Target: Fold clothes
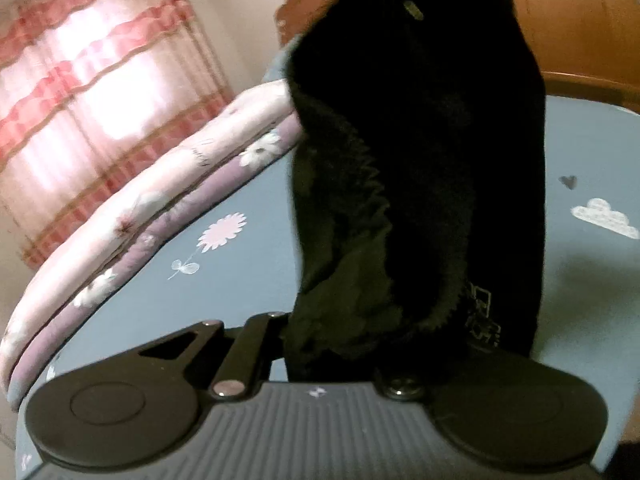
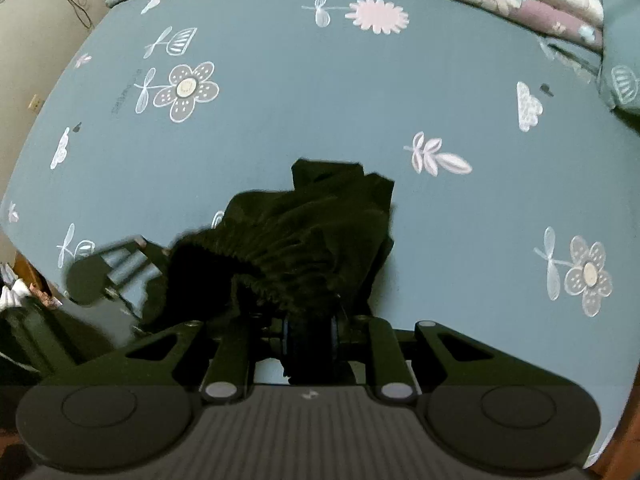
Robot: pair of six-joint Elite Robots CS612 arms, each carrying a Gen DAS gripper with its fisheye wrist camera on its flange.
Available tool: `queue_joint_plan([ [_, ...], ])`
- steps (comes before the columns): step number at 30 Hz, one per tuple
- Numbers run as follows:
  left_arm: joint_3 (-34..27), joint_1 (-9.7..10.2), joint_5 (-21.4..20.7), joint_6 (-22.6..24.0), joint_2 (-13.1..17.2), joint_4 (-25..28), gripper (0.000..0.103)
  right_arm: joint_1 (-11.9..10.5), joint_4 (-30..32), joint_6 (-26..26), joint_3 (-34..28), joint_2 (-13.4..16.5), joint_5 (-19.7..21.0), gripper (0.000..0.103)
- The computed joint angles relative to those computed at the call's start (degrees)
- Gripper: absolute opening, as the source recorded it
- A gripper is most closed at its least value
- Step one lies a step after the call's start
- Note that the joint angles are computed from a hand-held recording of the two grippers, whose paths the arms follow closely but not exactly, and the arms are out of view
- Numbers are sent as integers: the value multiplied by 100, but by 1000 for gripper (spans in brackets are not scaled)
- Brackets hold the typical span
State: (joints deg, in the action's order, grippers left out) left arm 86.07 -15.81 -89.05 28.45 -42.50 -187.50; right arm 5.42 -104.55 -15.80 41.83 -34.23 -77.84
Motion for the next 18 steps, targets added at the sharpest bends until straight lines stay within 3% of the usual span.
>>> queue_joint_plan([
  [5, -331, 202, -353, -101, -129, 755, 2, -128, -346, 291, 432, -127, 522, 21],
  [8, -615, 241, -337, -338, -91, 1130, 2, -197, -640, 494, 686, -179, 837, 23],
  [12, -973, 251, -176, -475, 8, 1447, 2, -235, -1217, 714, 1101, -254, 960, 27],
  [18, -1408, 264, 39, -807, 156, 1861, 2, -273, -2229, 1141, 1881, -395, 995, 50],
])
